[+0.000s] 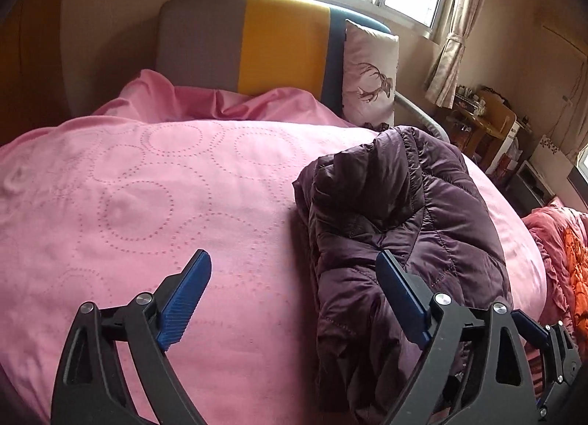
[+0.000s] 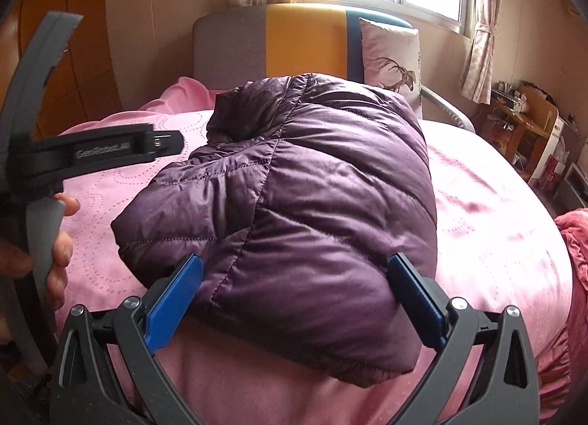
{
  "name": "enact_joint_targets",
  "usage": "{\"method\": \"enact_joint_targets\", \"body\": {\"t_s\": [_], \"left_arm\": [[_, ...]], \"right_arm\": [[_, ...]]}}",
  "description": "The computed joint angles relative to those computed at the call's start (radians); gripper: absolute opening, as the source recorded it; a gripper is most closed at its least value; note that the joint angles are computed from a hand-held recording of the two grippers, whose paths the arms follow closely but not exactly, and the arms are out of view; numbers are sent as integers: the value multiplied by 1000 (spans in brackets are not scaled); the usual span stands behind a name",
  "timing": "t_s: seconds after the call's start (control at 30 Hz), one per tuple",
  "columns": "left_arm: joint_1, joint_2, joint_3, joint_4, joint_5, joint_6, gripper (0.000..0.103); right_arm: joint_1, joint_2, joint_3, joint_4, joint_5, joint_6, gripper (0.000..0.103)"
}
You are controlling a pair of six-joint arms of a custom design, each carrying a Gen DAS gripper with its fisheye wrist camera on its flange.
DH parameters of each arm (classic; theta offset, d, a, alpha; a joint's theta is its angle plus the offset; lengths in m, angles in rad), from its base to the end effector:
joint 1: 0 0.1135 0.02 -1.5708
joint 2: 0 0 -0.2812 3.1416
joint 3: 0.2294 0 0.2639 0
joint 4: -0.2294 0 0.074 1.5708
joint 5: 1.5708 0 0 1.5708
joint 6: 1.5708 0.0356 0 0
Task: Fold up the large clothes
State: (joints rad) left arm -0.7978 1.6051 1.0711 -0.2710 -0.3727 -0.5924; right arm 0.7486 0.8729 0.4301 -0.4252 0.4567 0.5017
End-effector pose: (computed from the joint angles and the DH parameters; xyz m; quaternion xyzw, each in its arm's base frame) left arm 0.2576 -0.2455 0.2381 0.0246 0.9138 -0.1032 0.3920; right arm 0.1321 0.1013 0.1922 -0.0353 0.9172 0.0239 0.3962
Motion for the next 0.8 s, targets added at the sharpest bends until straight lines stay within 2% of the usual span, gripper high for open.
{"method": "enact_joint_targets", "body": {"t_s": [0.07, 0.23, 0.4, 0.53, 0.7, 0.73, 0.8], "left_arm": [[-32, -37, -28, -9, -54, -12, 92], [-66, -92, -75, -14, -97, -38, 92], [-91, -130, -121, -15, -129, -69, 93], [-104, -159, -158, -15, -150, -97, 93], [-142, -205, -207, -25, -194, -145, 93], [-150, -218, -215, -34, -206, -157, 97], [-166, -236, -228, -47, -227, -178, 99]], "right_arm": [[7, -15, 11, -33, 5, 29, 101], [16, -89, 31, -126, 5, 131, 101], [96, -164, 68, -271, 100, 296, 101], [184, -129, 123, -416, 219, 457, 101], [259, -53, 181, -582, 313, 677, 101], [287, -36, 192, -616, 335, 728, 101], [346, -1, 212, -673, 369, 817, 101]]}}
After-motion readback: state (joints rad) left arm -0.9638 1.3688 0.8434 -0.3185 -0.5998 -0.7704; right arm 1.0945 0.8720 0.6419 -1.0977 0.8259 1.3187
